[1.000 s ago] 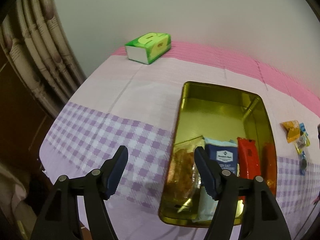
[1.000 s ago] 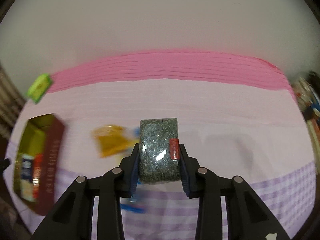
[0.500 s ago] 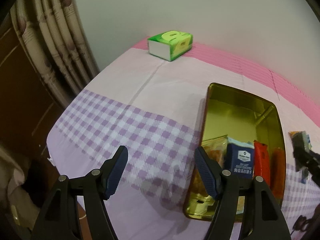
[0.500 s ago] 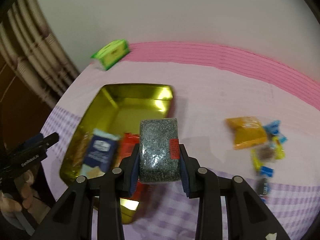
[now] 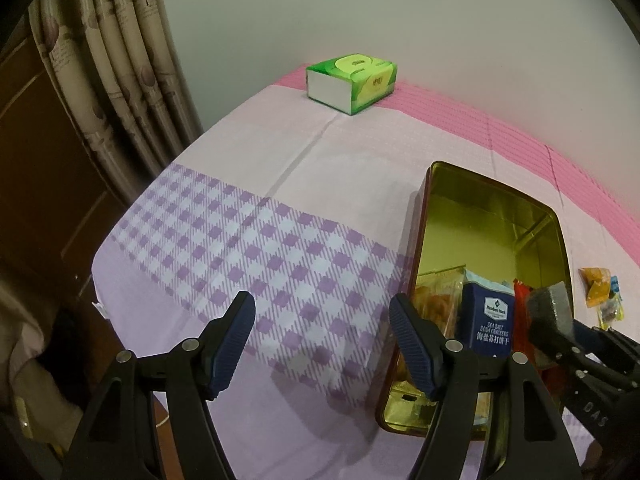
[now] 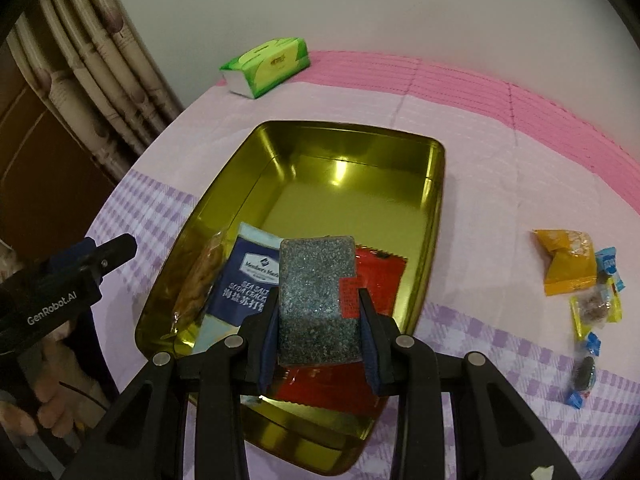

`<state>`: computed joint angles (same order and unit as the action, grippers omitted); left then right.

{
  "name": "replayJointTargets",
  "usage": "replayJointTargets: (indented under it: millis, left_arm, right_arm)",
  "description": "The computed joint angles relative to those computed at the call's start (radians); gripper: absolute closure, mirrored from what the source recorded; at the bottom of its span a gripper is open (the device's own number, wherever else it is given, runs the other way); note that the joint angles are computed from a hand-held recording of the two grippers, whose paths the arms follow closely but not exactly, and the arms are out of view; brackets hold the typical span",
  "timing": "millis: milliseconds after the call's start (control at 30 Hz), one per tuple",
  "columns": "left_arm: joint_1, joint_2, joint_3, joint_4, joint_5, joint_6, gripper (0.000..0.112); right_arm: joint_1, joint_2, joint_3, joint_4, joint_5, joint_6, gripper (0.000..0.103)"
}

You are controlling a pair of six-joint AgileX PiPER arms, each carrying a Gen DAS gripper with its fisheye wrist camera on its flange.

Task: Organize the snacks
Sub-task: 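Carry the green square packet into the tin and open the right tool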

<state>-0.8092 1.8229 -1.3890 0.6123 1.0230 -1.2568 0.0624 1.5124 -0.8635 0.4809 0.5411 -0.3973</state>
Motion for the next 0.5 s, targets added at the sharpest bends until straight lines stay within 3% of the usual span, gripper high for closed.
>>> replayJointTargets:
  millis: [500]
  left_arm:
    - [0.004, -0.004, 0.015, -0.004, -0.005, -0.004, 0.041]
  right_arm:
    - [0.016, 0.033, 0.0, 0.005, -0.03, -0.01, 0.068]
